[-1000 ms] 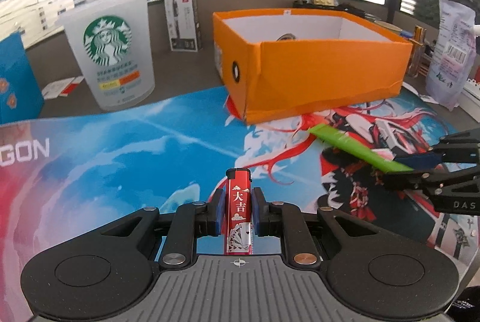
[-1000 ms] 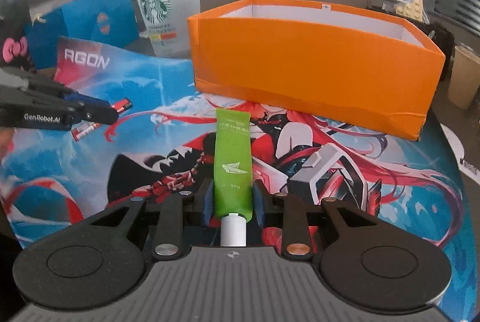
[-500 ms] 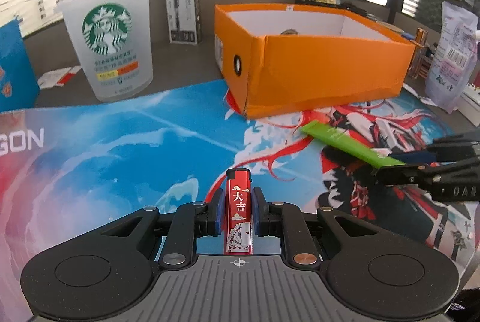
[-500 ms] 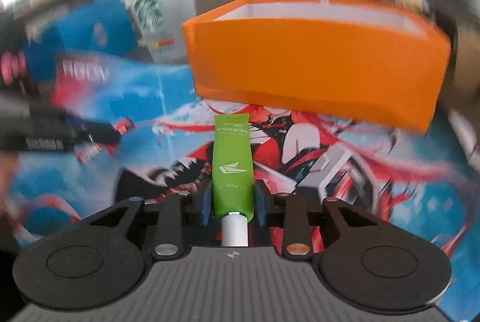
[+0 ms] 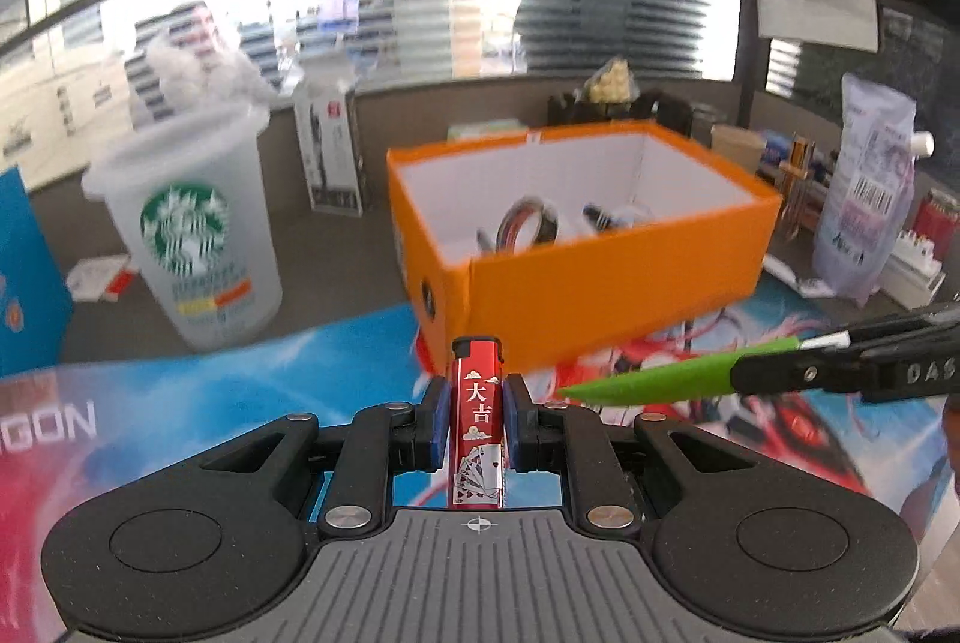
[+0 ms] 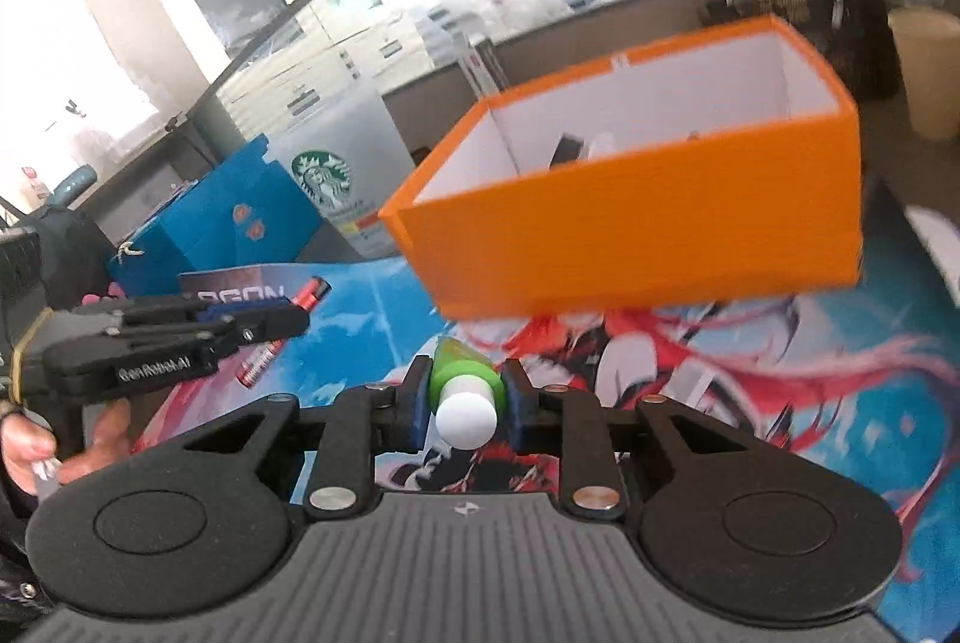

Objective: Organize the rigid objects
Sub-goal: 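Carry lighter and green tube into the orange box and open both tools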

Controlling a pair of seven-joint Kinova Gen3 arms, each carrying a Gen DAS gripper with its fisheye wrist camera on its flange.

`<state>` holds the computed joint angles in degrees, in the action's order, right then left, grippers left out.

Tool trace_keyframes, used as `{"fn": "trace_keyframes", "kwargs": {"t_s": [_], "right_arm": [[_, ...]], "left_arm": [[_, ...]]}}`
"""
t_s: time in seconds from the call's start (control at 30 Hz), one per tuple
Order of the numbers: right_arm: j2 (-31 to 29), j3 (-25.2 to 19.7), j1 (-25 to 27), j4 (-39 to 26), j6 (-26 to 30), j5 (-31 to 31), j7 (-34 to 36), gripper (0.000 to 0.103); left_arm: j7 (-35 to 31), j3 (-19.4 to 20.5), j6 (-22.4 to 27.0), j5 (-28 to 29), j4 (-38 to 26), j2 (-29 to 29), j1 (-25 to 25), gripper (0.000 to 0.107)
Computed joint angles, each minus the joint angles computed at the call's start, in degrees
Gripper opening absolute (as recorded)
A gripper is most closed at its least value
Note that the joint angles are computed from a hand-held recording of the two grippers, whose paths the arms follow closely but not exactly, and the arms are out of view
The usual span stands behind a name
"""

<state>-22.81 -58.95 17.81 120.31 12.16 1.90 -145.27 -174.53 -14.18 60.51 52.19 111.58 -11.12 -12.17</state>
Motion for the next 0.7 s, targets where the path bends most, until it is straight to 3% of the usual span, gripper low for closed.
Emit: {"fn": "trace_keyframes", "kwargs": {"t_s": [0.27,0.7], "right_arm": [[-3.4,3.8,-0.6,-0.5,-0.7,0.2,2.0,0.022],[-6.5,9.8,-0.8,-2.3,-2.1,-1.0,7.2,0.022]], "left_arm": [[2.7,1.0,-0.1,1.5,-2.6,-0.7,1.9,0.016],[10.9,4.8,-6.0,-0.3,-7.4,-0.2,7.0,0.017]]}}
